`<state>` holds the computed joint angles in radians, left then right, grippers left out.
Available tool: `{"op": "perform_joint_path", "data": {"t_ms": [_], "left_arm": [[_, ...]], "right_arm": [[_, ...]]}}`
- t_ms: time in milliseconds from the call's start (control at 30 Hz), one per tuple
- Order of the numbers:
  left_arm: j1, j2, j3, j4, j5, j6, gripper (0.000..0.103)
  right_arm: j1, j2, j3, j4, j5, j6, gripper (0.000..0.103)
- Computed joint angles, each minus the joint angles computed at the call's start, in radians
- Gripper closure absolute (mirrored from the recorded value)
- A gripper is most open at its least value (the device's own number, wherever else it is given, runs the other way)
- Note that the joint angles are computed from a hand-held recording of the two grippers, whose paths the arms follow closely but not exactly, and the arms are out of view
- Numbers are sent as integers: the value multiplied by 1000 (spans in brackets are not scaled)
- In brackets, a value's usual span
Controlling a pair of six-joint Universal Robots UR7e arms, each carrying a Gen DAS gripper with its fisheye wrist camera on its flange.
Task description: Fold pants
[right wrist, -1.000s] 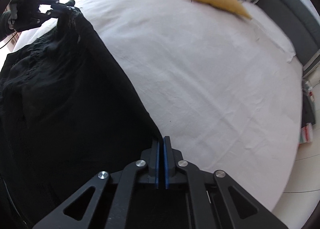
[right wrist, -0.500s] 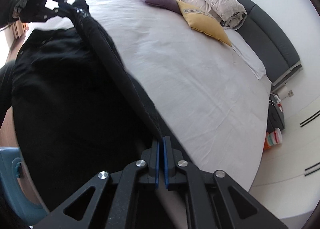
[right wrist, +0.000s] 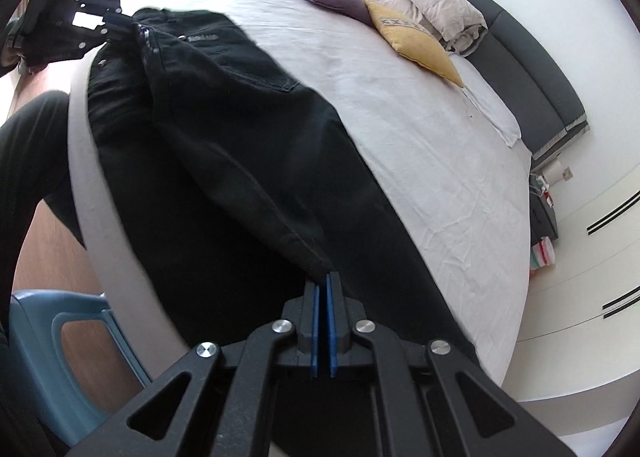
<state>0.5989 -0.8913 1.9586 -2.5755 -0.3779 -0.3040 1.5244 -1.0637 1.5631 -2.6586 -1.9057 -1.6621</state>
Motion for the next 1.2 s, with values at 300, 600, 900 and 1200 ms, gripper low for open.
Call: {"op": "perform_joint_path", "data": {"t_ms": [300,600,900,1200], "left_arm": [[-25,-8,44,107,2,-143,97],[-34,-60,85,157,-19,-186,96],[-20,-65,93,224,-52,-227,92],[-62,-157,91,481,-122,-399,22]], "right_arm": [[-9,-41,95,-52,-32,-24,99],[-14,-65,154,-74,-44,-59,99],[-50,-53,202,-149,-57,-82,98],[-68,-68,215,-157,-10,-61,97]]}}
